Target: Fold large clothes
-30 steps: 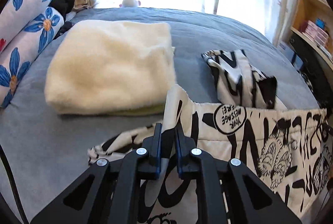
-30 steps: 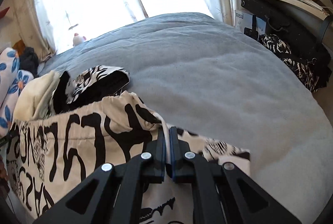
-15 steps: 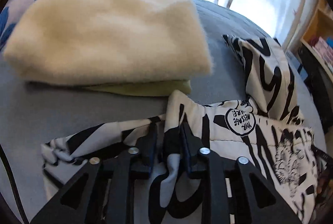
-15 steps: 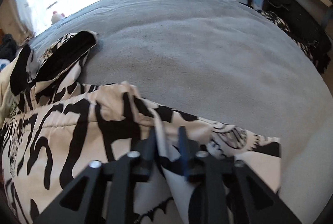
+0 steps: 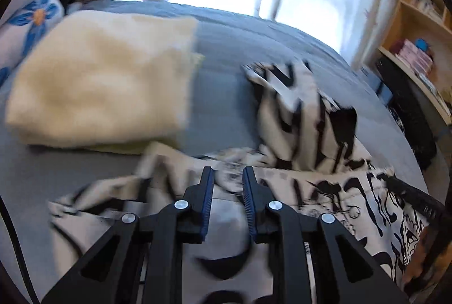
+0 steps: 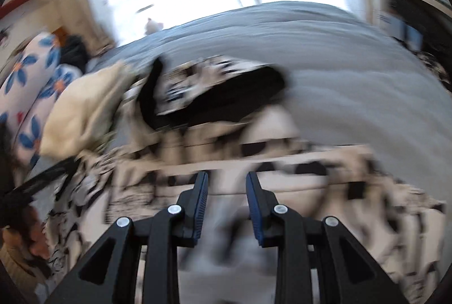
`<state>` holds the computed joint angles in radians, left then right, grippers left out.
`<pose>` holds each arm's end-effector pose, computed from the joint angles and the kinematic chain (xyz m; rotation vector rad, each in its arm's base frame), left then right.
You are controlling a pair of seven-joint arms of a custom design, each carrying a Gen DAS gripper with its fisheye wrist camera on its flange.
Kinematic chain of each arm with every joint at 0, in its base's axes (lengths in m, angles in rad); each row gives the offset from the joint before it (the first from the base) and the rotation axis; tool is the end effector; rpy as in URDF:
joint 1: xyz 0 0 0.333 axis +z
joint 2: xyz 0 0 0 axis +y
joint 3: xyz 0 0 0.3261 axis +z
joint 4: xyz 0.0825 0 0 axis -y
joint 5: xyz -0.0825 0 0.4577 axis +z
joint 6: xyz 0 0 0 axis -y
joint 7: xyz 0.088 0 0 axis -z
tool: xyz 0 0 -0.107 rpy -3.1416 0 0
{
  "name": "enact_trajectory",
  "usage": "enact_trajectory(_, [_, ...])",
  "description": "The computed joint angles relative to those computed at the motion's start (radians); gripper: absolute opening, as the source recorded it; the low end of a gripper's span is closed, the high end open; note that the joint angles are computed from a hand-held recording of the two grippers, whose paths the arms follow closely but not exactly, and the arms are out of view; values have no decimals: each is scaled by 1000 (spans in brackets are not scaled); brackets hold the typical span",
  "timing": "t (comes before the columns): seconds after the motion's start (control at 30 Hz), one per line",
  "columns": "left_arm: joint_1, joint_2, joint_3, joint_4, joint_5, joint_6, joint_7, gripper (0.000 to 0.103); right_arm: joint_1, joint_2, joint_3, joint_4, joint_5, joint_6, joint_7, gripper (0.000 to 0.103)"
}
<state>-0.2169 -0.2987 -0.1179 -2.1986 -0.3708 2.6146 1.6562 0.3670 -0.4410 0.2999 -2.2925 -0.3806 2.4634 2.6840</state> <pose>0.5480 -0.1877 0.5735 -1.7531 2.0918 -1.0260 0.4117 0.3441 0.5672 -1.5653 1.9293 -0.5026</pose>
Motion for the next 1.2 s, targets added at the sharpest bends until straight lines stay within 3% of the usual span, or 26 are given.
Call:
enact_trajectory(0.1, [7,43,-38,22,66,-19,-51,19,23,117,-3,84,18,-38,-63,28])
enact_trajectory(0.17, [22,64,-55,25,131,-28,-97,19,30,132,-19,82,26,-67,-60,24])
enact_trajectory(0.2, [15,69,-40,23,110,-27,-71,19,30,102,-40,38,39,-30,-52,18])
enact_trajectory(0.23, [8,71,-25,20,77,-26,-39,16,27,71,-53,1,46,2,-46,5])
enact_trajectory(0.27, [-1,69,0,17,21,-29,10,12,20,37,-64,-35,53,21,-45,0])
enact_trajectory(0.37, [27,63,20,3,1,-20,39,11,-42,-72,-42,-107,7,-78,-9,0])
enact_trajectory(0.4, [18,66,51,4,-71,-40,102,10,-65,-121,-41,-149,-12,-103,1,0])
enact_trajectory(0.47, [19,68,81,4,-177,-73,183,3,-48,-189,-95,-227,40,-33,-34,0])
enact_trajectory(0.57, [38,64,76,0,-243,-91,236,3,-91,-250,-61,-263,29,-78,-43,0])
enact_trajectory(0.67, [62,57,47,-1,-200,-93,205,3,-85,-292,-88,-309,103,-37,-32,0])
enact_trajectory(0.77, [85,43,6,14,-82,-111,89,4,-106,-278,-39,-259,115,-125,4,5])
enact_trajectory(0.83, [95,4,-8,3,-2,-131,29,5,-99,-259,3,-198,92,-201,14,5])
enact_trajectory(0.9, [91,-73,-23,-44,53,-118,-16,6,-65,-265,12,-181,93,-191,14,5])
enact_trajectory(0.97, [60,-157,-15,-97,56,-121,-25,16,-30,-248,38,-142,95,-198,13,5])
enact_trajectory(1.07, [9,-307,-3,-210,39,-122,-48,39,33,-205,60,-105,112,-162,5,5])
enact_trajectory(1.2, [-27,-476,-17,-360,62,-115,-97,41,109,-158,86,-89,129,-140,-9,5])
